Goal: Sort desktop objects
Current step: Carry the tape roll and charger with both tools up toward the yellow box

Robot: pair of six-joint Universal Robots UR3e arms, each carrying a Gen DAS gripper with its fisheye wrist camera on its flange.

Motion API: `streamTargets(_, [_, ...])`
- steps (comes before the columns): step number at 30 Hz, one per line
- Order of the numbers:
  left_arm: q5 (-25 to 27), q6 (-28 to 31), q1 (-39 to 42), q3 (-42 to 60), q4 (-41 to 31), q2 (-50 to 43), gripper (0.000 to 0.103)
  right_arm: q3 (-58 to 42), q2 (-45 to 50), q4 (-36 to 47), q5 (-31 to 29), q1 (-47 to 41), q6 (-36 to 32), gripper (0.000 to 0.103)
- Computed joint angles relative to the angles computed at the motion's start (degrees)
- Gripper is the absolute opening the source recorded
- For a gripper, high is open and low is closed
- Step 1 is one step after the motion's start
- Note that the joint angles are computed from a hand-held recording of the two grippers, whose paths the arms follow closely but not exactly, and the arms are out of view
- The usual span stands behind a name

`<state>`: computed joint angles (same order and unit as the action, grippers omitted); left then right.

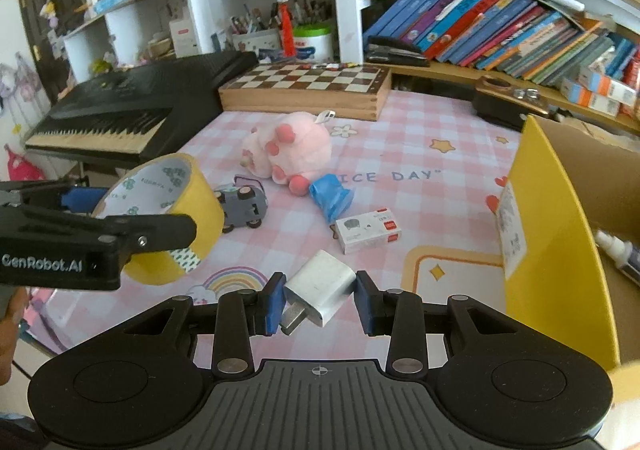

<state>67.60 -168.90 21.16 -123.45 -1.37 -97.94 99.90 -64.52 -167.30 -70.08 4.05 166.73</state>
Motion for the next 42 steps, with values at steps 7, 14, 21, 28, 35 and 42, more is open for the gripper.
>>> streamTargets(7, [-5.2, 3.7, 3.2, -6.3, -2.0, 7.4, 0.086, 7.7, -6.2, -3.4, -1.9, 0.5, 2.9, 0.036])
streamTargets(14, [-10.7, 8.9, 7.0, -11.2, -6.4, 14.5, 0.086, 14.9, -11.6, -6.8, -4.5, 1.3, 5.6, 0.036])
streamTargets(21, [-15.9, 15.3, 10.3, -14.3, -12.6, 21.1, 0.086, 21.0, -16.8, -8.8, -6.8, 2.1, 9.2, 0.036])
streamTargets(28, [-21.4, 22.8, 13.5, -17.3, -22.3, 29.5, 0.086, 27.4, -22.5, -10.7, -9.8, 2.7, 12.5, 0.036])
streamTargets(35, [-25.0, 29.6, 15.3, -19.4, -33.1, 36.7, 0.086, 33.9, -28.6, -10.7, -12.4, 2.6, 14.9, 0.036])
streamTargets(42, [-27.2, 33.2, 12.5, -18.5, -37.2, 36.7, 0.086, 39.7, -35.8, -9.8, -15.6, 1.0, 17.5, 0.036])
